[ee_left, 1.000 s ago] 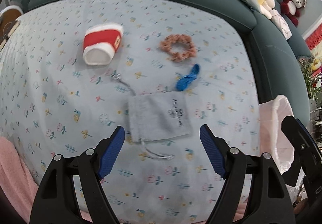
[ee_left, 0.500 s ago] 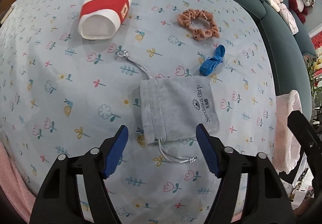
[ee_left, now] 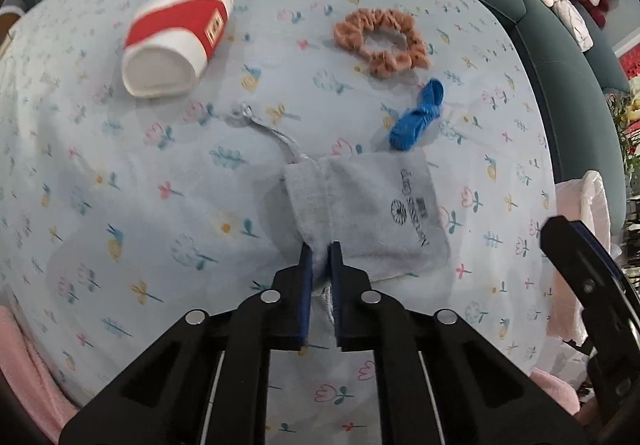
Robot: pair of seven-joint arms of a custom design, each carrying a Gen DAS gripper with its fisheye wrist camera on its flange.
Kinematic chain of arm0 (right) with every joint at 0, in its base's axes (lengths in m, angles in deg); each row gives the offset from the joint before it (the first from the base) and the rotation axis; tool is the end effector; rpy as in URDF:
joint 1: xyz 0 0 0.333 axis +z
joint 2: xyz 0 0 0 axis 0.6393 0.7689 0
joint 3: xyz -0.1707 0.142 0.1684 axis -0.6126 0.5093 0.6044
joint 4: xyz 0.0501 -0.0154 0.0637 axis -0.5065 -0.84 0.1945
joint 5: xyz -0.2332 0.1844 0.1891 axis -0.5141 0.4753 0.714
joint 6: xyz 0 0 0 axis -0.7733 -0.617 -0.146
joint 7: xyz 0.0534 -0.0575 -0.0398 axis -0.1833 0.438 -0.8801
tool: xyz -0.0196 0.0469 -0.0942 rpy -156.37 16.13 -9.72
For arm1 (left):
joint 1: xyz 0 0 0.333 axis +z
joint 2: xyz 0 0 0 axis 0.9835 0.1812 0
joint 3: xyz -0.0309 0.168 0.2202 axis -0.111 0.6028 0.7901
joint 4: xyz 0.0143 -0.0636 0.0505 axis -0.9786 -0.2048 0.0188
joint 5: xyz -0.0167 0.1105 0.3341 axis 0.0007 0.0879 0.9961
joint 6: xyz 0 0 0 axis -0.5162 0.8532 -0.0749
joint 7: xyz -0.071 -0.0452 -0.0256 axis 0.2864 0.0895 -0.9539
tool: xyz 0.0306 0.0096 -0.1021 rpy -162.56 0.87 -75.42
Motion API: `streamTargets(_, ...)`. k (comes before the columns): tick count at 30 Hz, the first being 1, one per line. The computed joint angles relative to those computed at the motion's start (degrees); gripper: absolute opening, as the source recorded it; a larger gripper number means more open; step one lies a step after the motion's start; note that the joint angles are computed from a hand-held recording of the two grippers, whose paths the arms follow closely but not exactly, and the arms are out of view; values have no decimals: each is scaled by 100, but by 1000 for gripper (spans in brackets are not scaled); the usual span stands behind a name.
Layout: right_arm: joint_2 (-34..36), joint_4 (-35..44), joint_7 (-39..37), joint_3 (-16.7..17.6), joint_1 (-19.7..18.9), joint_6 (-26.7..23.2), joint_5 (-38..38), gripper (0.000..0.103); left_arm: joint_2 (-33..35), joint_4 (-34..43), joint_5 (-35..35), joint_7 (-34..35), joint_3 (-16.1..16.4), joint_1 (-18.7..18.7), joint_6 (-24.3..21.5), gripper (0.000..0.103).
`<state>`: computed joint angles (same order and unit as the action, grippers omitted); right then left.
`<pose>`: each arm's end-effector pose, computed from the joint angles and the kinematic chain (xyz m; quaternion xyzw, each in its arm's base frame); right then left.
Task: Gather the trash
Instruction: 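Close the left tool on the grey drawstring pouch and lift it, then grasp the blue cord with the right tool while the left tool holds the pouch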
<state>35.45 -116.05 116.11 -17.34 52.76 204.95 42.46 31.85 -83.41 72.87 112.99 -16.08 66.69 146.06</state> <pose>0.4668 0.0825 0.5441 -0.7533 0.6061 -0.0801 0.2422 0.4594 -0.2387 0.4971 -0.8173 0.5585 -0.1346 0.0444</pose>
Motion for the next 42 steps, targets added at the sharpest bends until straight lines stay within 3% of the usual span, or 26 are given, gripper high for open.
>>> streamTargets(4,214,156,-4,38,48,18,81,41,-189,-6,274,-106,18,78,-29,6)
streamTargets(15,1269,1034,222,388,156,-13,329,41,-725,-186,172,-145,219,633,223,6)
streamTargets(19,1631,1375,457,494,123,-69,323,41,-446,105,188,-30,224,725,282,6)
streamTargets(26,2105,1807,1503,604,45,-110,-151,41,-126,337,175,123,257,701,361,7)
streamTargets(33,2185,1800,1487,709,31,-59,-142,41,4,339,51,215,302,639,447,7)
streamTargets(37,2109,1652,1267,695,-30,-30,245,37,-47,217,-33,241,293,599,501,7)
streamTargets(39,2097,1639,992,679,-92,-119,680,24,-86,165,-43,235,279,585,498,7)
streamTargets(42,2061,1644,841,663,-117,-248,882,18,-147,102,-113,233,258,558,471,7)
